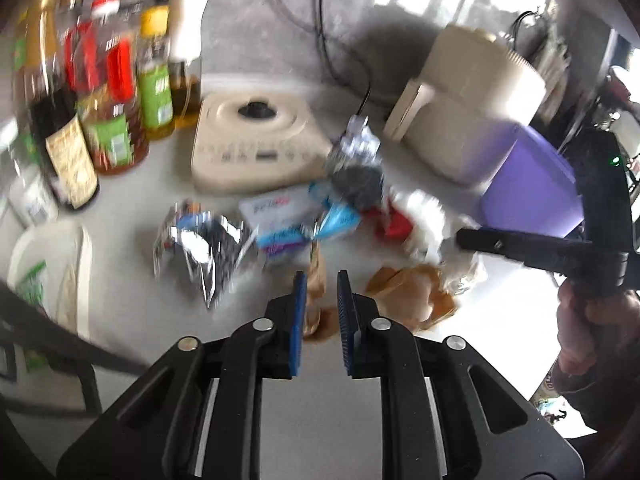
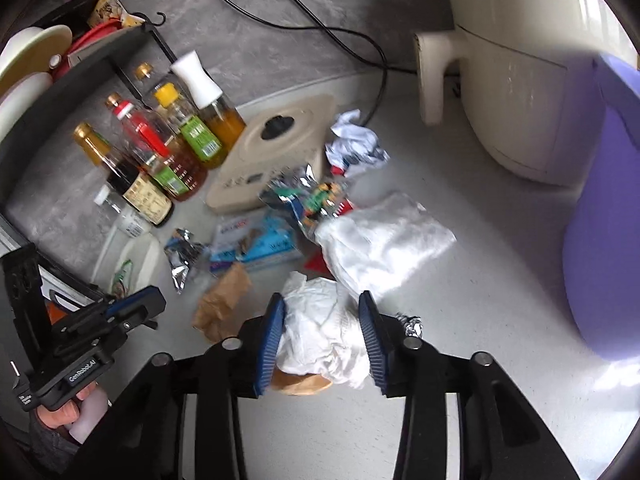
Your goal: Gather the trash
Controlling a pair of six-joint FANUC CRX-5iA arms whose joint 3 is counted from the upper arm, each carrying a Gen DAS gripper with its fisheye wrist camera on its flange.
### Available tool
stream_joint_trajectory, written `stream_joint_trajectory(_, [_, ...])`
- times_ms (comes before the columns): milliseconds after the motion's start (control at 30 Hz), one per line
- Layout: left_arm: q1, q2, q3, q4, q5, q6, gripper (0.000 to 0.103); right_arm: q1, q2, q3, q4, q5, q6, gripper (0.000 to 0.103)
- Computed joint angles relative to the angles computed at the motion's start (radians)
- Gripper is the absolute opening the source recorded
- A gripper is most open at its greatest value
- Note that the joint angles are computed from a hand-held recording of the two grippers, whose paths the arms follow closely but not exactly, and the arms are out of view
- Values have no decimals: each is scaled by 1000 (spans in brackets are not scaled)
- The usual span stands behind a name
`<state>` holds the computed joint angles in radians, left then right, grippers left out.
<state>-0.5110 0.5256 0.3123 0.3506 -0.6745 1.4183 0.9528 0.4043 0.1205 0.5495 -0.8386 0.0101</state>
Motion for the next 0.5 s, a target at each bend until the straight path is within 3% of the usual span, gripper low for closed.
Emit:
stream_joint_trajectory(67, [-4, 5, 12, -60, -19, 65, 52, -2, -3, -4, -15, -1, 40, 19])
stream_joint_trajectory(333, [-27, 73, 109, -184, -98, 260, 54, -14, -62, -42, 4, 30, 92, 16])
stream_joint_trajectory(400, [-28, 79, 111, -187, -91, 292, 48, -15, -85, -62, 19, 40, 76, 16])
stream_joint_trajectory(467, [-33, 91, 138, -214, -119, 329, 17, -14, -112, -83, 33, 57, 74, 16])
stream_joint_trajectory(500, [-35, 96, 151, -226, -135, 347, 11, -14, -125, -93, 38, 64, 79, 16])
